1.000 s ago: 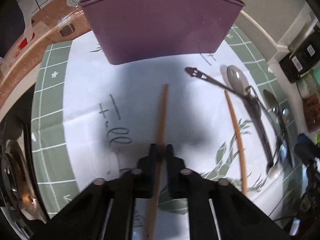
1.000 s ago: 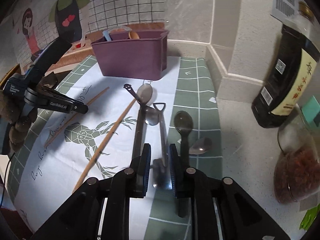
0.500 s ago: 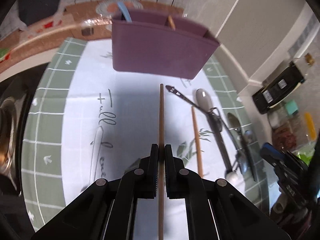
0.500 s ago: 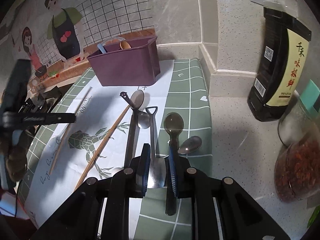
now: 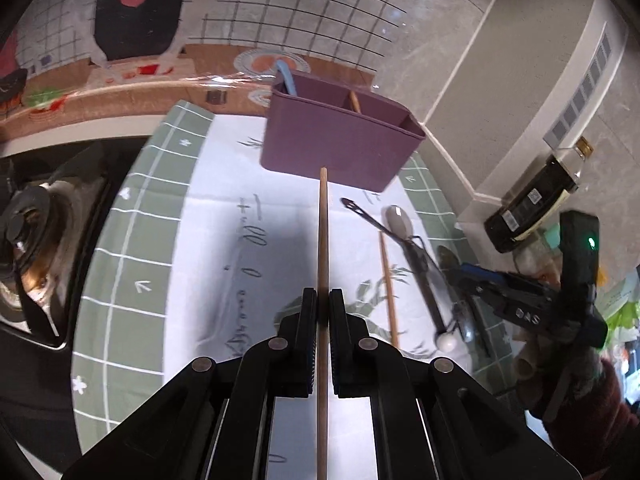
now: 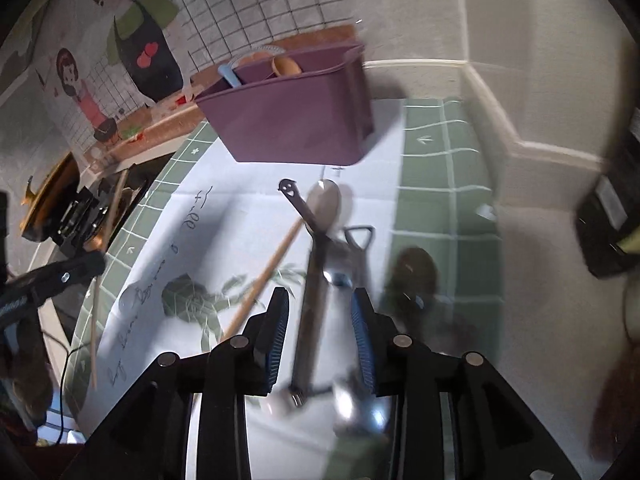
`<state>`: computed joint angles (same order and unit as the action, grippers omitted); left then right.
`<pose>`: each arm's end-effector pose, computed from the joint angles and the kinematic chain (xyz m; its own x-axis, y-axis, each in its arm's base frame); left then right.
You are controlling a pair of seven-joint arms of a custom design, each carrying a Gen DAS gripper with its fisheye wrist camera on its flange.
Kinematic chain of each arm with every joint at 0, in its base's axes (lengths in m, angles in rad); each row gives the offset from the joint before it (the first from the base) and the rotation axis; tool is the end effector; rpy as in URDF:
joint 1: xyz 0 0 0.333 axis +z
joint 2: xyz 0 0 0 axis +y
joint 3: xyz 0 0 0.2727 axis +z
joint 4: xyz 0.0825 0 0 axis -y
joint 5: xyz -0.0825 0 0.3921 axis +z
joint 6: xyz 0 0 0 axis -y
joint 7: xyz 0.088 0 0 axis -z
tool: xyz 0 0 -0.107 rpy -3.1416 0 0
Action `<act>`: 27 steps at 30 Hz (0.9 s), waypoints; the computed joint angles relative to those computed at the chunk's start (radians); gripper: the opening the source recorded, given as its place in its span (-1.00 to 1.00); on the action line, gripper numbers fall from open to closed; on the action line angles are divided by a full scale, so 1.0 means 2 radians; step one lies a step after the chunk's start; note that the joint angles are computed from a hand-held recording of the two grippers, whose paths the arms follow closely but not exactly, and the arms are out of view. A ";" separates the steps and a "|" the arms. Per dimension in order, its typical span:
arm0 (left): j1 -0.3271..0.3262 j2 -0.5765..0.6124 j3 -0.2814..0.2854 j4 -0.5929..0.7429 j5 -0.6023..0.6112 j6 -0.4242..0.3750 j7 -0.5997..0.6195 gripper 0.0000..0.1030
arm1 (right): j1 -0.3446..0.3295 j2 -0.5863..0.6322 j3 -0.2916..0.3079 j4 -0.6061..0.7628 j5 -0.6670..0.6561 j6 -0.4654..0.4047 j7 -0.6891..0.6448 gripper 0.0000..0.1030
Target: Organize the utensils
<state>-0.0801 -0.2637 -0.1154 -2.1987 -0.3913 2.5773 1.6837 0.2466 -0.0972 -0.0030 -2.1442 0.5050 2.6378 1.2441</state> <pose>0.5291 -0.1017 0.5202 -0.1364 -0.9547 0.2645 -0.8127 -0.0448 -0.5810 0.5592 0.1263 0.4633 0.2719 -0.9266 -0.2599 -0.8154 -0.0784 -0.5735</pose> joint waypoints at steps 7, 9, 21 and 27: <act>0.004 0.004 0.009 0.000 -0.019 0.002 0.005 -0.89 | -0.008 0.101 0.020 0.111 -0.139 -0.023 0.109 -0.40; 0.005 0.005 0.010 0.002 -0.021 0.002 0.004 -0.89 | -0.010 0.131 0.024 0.151 -0.173 -0.047 0.127 -0.40; 0.007 0.007 0.011 0.005 -0.030 0.000 0.009 -0.89 | -0.029 0.104 0.046 0.139 -0.148 -0.043 0.079 -0.48; 0.002 0.009 0.012 0.010 -0.048 -0.003 0.024 -0.89 | -0.023 0.036 0.032 0.079 -0.062 -0.021 0.026 -0.49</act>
